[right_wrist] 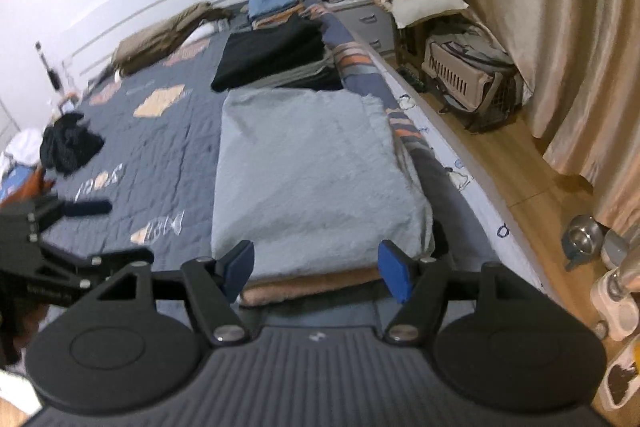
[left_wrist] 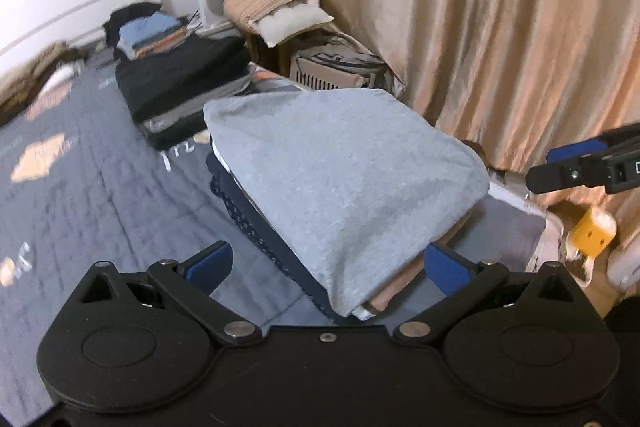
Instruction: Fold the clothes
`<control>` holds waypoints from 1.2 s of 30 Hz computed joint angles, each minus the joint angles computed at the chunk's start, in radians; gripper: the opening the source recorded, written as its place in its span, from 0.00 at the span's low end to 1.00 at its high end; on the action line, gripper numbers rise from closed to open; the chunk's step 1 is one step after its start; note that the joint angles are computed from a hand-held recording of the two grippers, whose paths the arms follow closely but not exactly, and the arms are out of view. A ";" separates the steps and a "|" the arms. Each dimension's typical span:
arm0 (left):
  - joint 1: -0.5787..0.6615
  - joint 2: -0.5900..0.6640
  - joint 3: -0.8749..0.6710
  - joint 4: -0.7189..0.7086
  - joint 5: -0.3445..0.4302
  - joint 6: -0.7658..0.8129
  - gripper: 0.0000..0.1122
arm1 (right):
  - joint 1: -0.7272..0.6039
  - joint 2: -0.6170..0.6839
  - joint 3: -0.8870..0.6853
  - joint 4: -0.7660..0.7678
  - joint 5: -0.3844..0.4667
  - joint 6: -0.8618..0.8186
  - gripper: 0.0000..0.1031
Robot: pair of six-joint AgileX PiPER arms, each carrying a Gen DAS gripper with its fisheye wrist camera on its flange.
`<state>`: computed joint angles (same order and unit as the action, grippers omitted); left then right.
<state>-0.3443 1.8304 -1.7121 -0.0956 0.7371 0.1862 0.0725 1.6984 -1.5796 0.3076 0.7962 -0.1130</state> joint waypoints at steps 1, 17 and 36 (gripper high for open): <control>-0.004 -0.003 -0.007 0.014 0.014 -0.001 0.92 | 0.010 -0.008 -0.003 -0.019 0.013 0.012 0.66; 0.004 -0.003 -0.146 0.041 0.198 0.055 0.92 | 0.065 -0.019 -0.132 -0.130 0.157 0.128 0.66; 0.009 0.032 -0.237 0.080 0.270 0.051 0.92 | 0.087 0.042 -0.263 -0.149 0.266 0.123 0.66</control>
<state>-0.3352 1.8622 -1.9489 -0.0156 1.0075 0.2373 0.1599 1.7406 -1.8428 0.1581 1.0622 0.0099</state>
